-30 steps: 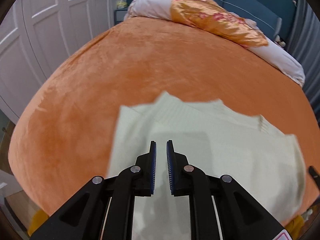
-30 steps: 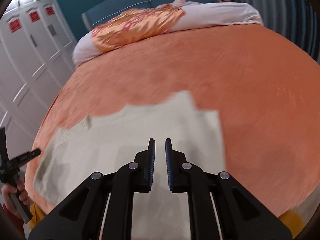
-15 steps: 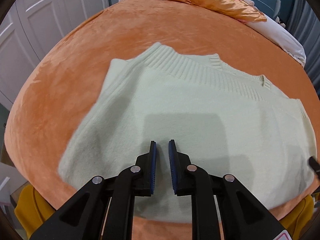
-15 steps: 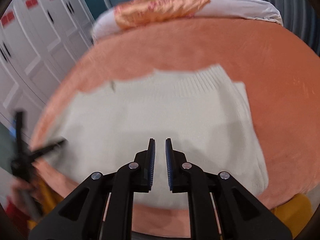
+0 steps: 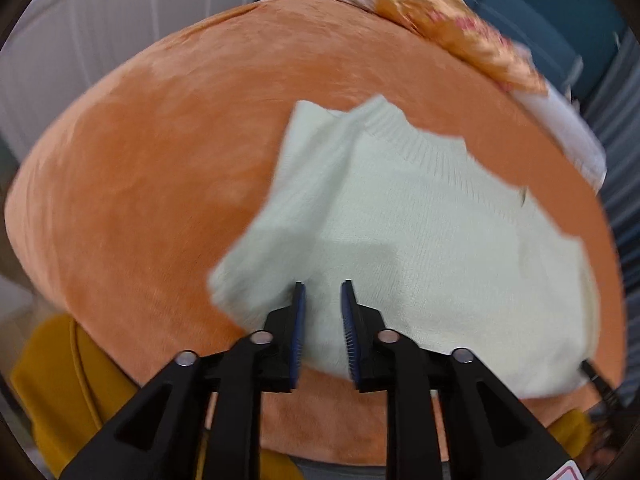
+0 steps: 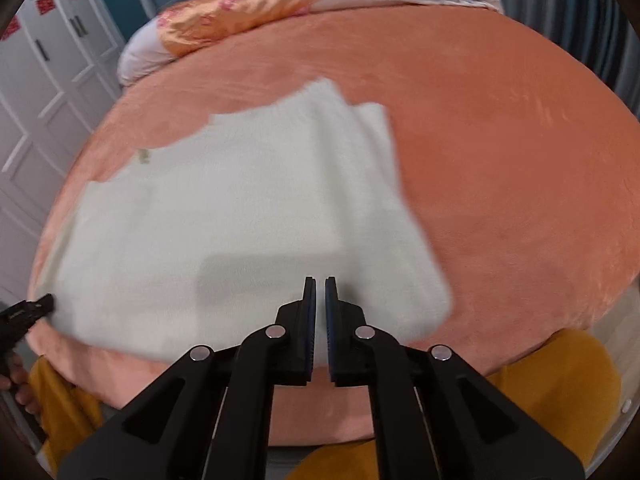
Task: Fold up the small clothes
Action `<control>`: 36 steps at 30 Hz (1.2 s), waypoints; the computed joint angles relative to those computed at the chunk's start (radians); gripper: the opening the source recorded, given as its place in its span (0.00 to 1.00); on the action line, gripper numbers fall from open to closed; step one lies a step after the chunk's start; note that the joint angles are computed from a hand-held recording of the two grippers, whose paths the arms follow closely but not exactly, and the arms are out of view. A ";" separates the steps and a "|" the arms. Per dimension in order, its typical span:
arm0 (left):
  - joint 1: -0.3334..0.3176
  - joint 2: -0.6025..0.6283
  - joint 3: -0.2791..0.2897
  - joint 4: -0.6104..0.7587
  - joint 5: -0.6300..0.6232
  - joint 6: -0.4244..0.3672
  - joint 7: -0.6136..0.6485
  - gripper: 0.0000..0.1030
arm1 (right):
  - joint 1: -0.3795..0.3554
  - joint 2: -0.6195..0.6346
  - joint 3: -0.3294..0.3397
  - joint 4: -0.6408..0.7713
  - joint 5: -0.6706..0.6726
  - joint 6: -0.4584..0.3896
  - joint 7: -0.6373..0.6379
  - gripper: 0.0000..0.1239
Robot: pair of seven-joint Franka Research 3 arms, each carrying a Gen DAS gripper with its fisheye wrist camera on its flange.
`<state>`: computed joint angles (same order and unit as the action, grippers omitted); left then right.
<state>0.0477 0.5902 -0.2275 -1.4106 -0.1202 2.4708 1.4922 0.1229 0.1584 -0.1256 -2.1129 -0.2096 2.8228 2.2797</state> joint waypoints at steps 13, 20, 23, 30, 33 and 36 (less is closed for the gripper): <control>0.069 0.008 -0.035 0.015 -0.161 0.002 -0.024 0.30 | 0.049 0.272 0.129 0.400 0.347 -0.144 -0.436 0.04; 0.095 -0.009 -0.039 -0.020 -0.229 0.040 -0.101 0.30 | 0.080 0.352 0.094 0.506 0.348 -0.256 -0.429 0.02; 0.081 -0.055 -0.021 -0.067 -0.194 0.094 -0.114 0.40 | 0.087 0.357 0.088 0.521 0.338 -0.277 -0.437 0.02; 0.080 0.063 -0.020 0.062 -0.163 -0.069 -0.147 0.51 | 0.105 0.385 0.069 0.565 0.298 -0.322 -0.411 0.02; 0.089 0.083 -0.033 0.061 -0.192 -0.042 -0.152 0.57 | 0.099 0.382 0.074 0.557 0.301 -0.313 -0.418 0.02; 0.088 0.097 -0.040 0.087 -0.186 -0.045 -0.140 0.55 | 0.098 0.383 0.075 0.554 0.303 -0.305 -0.421 0.02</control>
